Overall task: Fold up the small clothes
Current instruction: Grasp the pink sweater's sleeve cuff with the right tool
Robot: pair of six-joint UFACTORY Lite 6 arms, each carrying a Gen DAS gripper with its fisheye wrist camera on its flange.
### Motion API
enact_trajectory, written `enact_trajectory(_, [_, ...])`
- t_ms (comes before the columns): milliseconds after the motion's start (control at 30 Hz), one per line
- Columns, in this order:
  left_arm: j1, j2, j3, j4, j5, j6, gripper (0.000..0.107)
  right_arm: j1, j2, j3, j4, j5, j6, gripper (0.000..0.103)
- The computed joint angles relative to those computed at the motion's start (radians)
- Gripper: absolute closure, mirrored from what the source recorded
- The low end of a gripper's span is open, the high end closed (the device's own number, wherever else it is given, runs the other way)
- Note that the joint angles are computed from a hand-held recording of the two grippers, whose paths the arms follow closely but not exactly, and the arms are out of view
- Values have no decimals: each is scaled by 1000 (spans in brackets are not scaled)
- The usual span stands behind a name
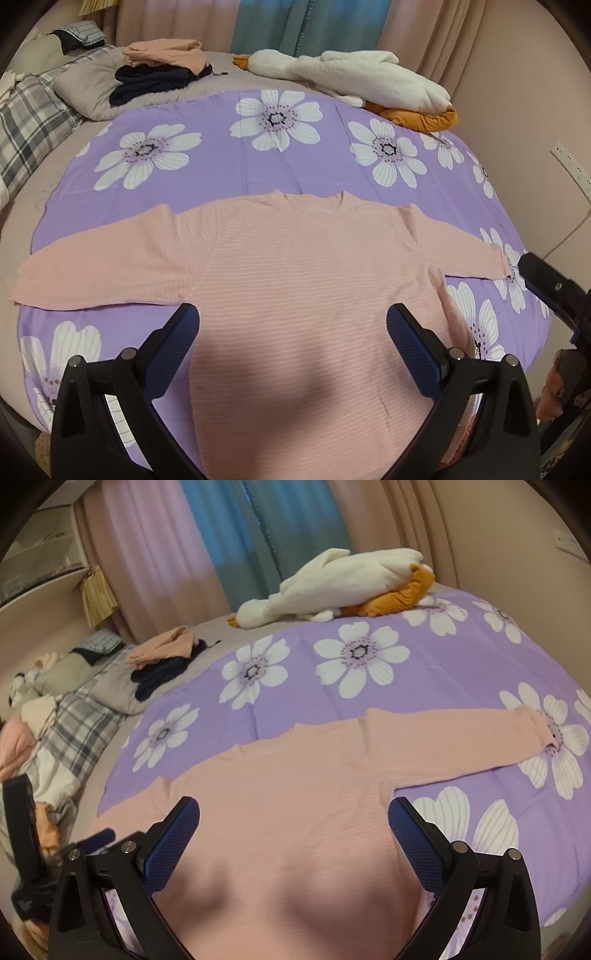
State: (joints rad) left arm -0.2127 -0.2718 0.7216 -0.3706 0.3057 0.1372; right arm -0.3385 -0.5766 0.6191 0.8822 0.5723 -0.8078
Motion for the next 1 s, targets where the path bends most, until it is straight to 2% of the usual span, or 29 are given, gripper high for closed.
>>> enact_trajectory(67, [-10,37,5,-39,-7,33,7,-31,21,3,29,6,-34,1])
enact_trajectory(133, [-20,70,13,-71,-13,62,9,-66,48,9,60,21,-74,6])
enact_trajectory(233, [-41,112,26,-80,-38,62,9,-129,88,20,101,47,-126,6])
enact_trajectory(333, [-44,161,38,-169,-59,136,10,-198,127,34,144,70,-184,6])
enact_trajectory(433, [-46,236,64,-197,-64,159,15,-332,206,78,235,156,-324,7])
enact_trajectory(500, [-45,282,75,-214,-72,175,22,-462,328,159,287,213,-374,7])
enact_trajectory(633, [-44,388,100,-179,-97,134,35,-627,629,381,288,196,-317,21])
enact_trajectory(667, [-41,414,106,-203,-100,156,36,-647,693,434,274,166,-283,21])
enact_trajectory(767, [-26,483,127,-326,-90,268,40,-680,892,600,239,52,-202,32])
enact_trajectory(833, [-30,516,138,-335,-104,275,40,-687,1019,716,201,52,-126,44])
enact_trajectory(900, [-39,527,138,-319,-127,263,40,-696,1175,876,168,106,-38,48])
enact_trajectory(1000, [-37,538,137,-340,-140,281,40,-663,1310,1029,111,70,72,48])
